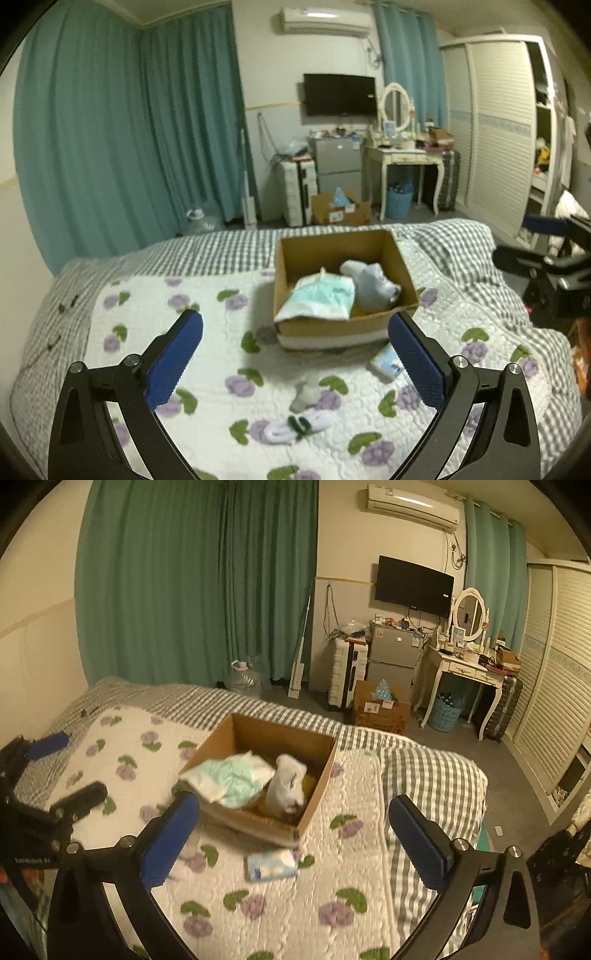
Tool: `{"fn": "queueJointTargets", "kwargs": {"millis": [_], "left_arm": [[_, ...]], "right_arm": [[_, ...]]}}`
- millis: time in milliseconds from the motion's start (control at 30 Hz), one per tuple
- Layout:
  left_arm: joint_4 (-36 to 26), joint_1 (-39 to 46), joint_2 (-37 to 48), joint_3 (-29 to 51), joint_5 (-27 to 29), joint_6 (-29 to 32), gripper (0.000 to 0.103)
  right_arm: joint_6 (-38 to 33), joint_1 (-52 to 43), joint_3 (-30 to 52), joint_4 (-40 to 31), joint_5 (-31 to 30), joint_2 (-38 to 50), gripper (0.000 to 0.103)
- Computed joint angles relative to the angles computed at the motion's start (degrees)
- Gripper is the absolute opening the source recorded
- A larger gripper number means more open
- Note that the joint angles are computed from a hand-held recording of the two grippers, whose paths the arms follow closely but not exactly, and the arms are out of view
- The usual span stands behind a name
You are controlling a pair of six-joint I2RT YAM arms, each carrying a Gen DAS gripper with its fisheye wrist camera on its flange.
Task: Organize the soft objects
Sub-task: 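Grasp the clipped sock bundle with the left tool while the right tool grasps the blue tissue pack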
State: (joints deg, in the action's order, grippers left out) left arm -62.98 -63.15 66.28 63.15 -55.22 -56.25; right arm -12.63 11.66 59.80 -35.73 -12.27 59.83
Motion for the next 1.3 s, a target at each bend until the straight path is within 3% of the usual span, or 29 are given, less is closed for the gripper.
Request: {"fn": "queueJointTargets", "kwargs": {"millis": [133, 333, 533, 733, 900, 967, 1033, 1100, 1133, 1300], "left_arm": [[5.87, 1.24, -2.42, -9.21, 3.5, -2.88, 0.102], [19.63, 7.5, 1.96, -21.75, 10.51, -1.65, 0.102], [33.47, 14.19, 8.17, -29.44, 19.11, 2.71, 0.101], [37.28, 15.04, 11.83, -31.03, 22.73, 3.23, 0.1], [37.61, 16.23, 16.54, -29.52, 25.6, 3.68, 0.081], [36.85, 16.22, 17.16, -29.1, 25.71, 2.9, 0.066], [36.16, 16.08, 16.98, -29.18, 25.46, 1.76, 0.052], [36.5, 15.94, 16.16, -29.81, 25.44, 1.38, 0.047], [36.87, 15.75, 15.4, -30.21, 25.45, 1.55, 0.041], [35.72, 13.83, 13.71, -30.59, 23.45, 0.19, 0.034]], "right_arm": [[1.35, 3.32, -7.33, 3.88, 1.37, -1.17, 0.103], [2.13, 8.15, -15.9, 16.07, 5.68, 8.29, 0.103], [0.68, 10.18, -16.43, 27.05, 9.29, 25.46, 0.103], [2.3, 7.64, -13.38, 28.65, 5.73, 35.49, 0.103], [2.92, 6.65, -10.38, 28.32, 5.04, 39.68, 0.098], [2.77, 7.18, -9.54, 28.24, 6.17, 41.0, 0.096], [2.63, 7.76, -9.25, 28.18, 6.87, 41.65, 0.085], [2.61, 7.99, -9.32, 28.38, 7.75, 41.96, 0.078], [2.61, 7.95, -9.67, 28.73, 7.75, 41.77, 0.077], [2.53, 7.69, -12.88, 31.06, 7.82, 39.29, 0.074]]}}
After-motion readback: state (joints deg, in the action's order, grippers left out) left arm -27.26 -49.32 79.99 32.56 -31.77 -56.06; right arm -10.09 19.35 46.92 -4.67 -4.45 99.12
